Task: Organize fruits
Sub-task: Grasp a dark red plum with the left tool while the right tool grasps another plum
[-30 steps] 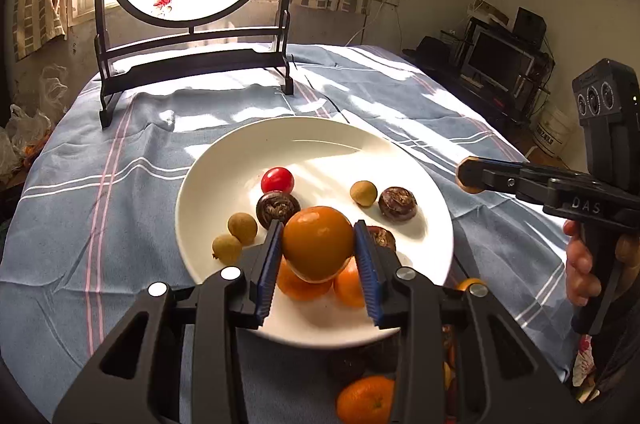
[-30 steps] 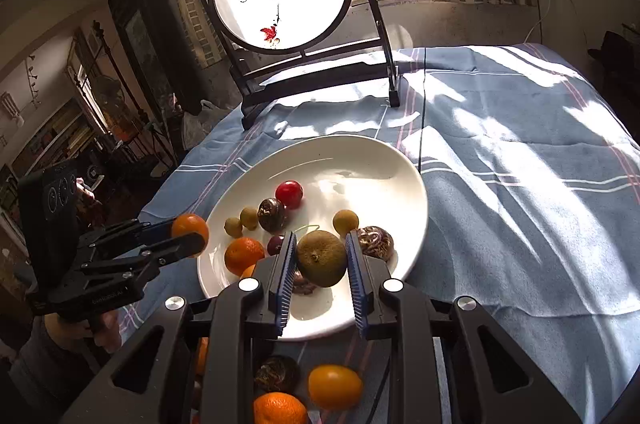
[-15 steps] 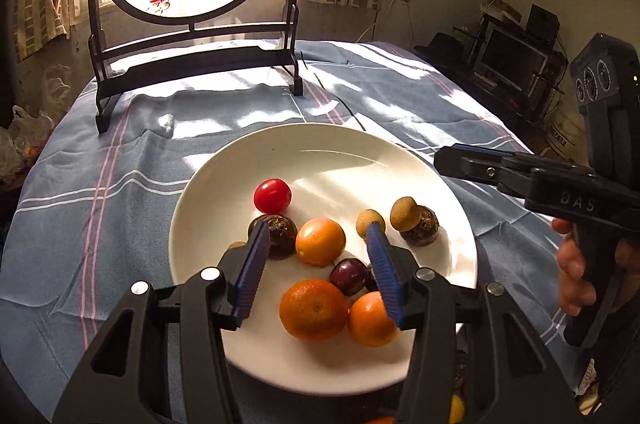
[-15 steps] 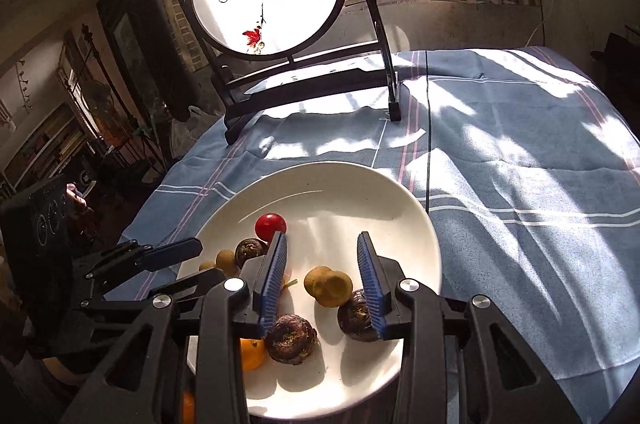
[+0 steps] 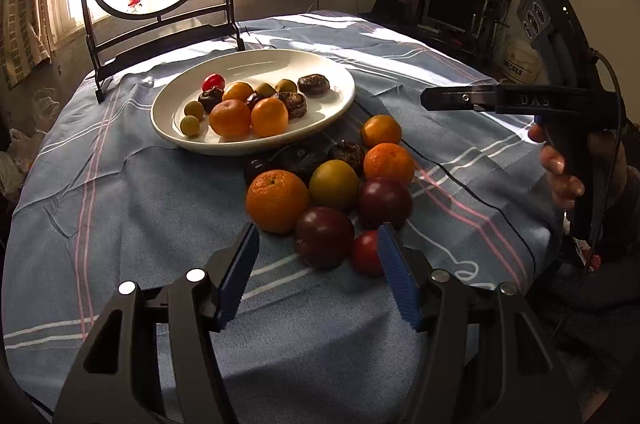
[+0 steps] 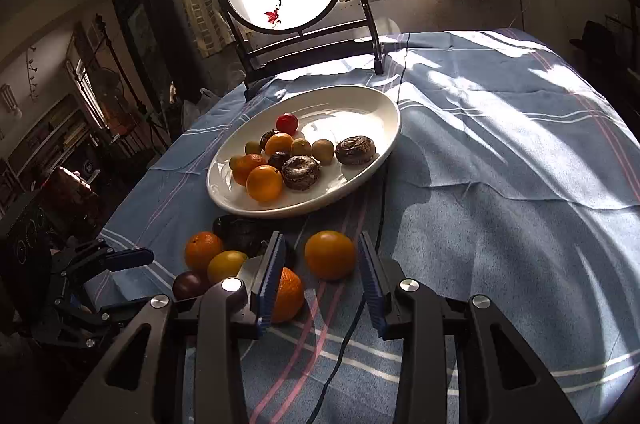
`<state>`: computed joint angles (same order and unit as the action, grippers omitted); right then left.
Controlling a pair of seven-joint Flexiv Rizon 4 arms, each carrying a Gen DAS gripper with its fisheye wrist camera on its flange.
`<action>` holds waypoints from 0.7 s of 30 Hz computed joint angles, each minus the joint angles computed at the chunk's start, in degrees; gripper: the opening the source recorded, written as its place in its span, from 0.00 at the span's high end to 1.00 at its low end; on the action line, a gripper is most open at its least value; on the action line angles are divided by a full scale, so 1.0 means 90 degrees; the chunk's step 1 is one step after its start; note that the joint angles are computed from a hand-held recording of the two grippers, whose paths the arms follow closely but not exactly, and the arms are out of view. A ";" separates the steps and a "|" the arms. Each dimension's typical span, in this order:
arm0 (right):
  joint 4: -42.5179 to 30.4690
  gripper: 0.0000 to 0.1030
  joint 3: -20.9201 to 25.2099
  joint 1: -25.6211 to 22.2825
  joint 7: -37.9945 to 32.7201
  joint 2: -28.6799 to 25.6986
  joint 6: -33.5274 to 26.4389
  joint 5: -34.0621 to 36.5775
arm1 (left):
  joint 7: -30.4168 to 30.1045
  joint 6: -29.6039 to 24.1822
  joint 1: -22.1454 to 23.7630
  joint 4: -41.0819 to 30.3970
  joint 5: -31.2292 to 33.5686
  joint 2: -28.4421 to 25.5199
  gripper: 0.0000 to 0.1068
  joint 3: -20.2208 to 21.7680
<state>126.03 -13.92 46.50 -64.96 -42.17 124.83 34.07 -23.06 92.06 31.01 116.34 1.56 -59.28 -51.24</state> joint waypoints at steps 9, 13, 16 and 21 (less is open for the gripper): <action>0.0215 0.64 0.0094 0.0498 -0.0049 -0.0198 0.0311 0.0555 | -0.0480 -0.0175 -0.0456 -0.0296 -0.0430 -0.0014 0.61 0.0325; 0.0243 0.64 0.0269 0.0388 -0.0061 -0.0206 0.0380 0.0515 | -0.0560 -0.0412 -0.0536 -0.0465 -0.0627 -0.0098 0.58 0.0307; 0.0218 0.64 0.0303 0.0385 -0.0120 -0.0215 0.0390 0.0487 | -0.0599 -0.0472 -0.0559 -0.0522 -0.0772 -0.0179 0.55 0.0283; 0.0159 0.64 0.0191 0.0535 -0.0291 -0.0211 0.0213 0.0451 | -0.0453 -0.0583 -0.0190 -0.0319 -0.0907 -0.0279 0.66 -0.0005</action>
<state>127.46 -12.21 51.32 -67.58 -44.07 126.75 38.14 -27.13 86.82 29.30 113.47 -6.60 -61.79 -51.29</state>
